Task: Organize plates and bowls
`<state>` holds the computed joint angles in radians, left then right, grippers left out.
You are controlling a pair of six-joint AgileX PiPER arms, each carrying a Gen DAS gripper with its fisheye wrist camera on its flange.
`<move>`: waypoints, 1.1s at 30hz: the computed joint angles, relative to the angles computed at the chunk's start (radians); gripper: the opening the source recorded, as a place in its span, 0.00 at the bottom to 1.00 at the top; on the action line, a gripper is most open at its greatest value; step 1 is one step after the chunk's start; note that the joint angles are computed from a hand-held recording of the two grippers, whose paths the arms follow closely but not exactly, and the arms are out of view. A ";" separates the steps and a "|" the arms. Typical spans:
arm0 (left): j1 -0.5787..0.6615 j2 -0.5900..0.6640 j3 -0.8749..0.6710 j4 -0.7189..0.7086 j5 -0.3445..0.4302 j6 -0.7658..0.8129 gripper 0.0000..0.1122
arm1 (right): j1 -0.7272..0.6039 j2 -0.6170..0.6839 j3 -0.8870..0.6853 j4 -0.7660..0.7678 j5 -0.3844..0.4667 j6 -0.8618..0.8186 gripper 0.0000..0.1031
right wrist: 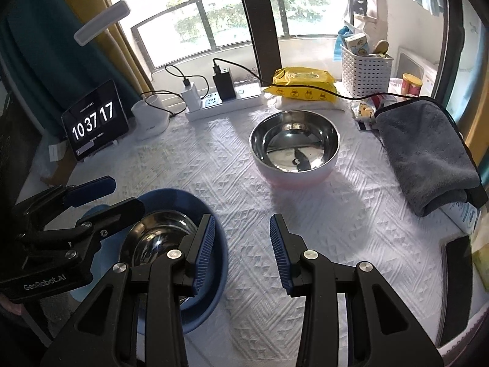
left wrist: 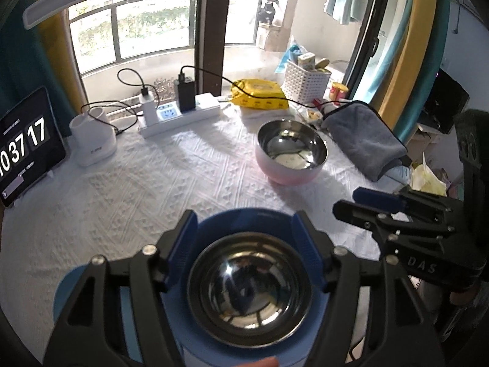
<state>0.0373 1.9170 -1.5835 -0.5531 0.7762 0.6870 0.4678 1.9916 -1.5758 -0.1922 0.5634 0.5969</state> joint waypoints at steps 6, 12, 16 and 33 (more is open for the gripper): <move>-0.043 0.027 -0.046 0.038 0.000 -0.046 0.59 | -0.037 0.001 -0.001 0.033 -0.016 -0.040 0.39; -0.086 0.081 -0.116 0.087 0.013 -0.114 0.59 | -0.076 0.013 0.004 0.075 -0.037 -0.086 0.39; -0.114 0.120 -0.169 0.125 0.022 -0.165 0.59 | -0.103 0.020 0.007 0.111 -0.050 -0.124 0.39; -0.187 0.298 -0.435 0.235 0.112 -0.345 0.59 | -0.224 0.075 -0.030 0.274 -0.077 -0.311 0.39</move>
<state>-0.1502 2.2145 -2.0188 -0.3176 0.8885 0.3424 0.2435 2.0662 -1.6062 0.0820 0.4867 0.2858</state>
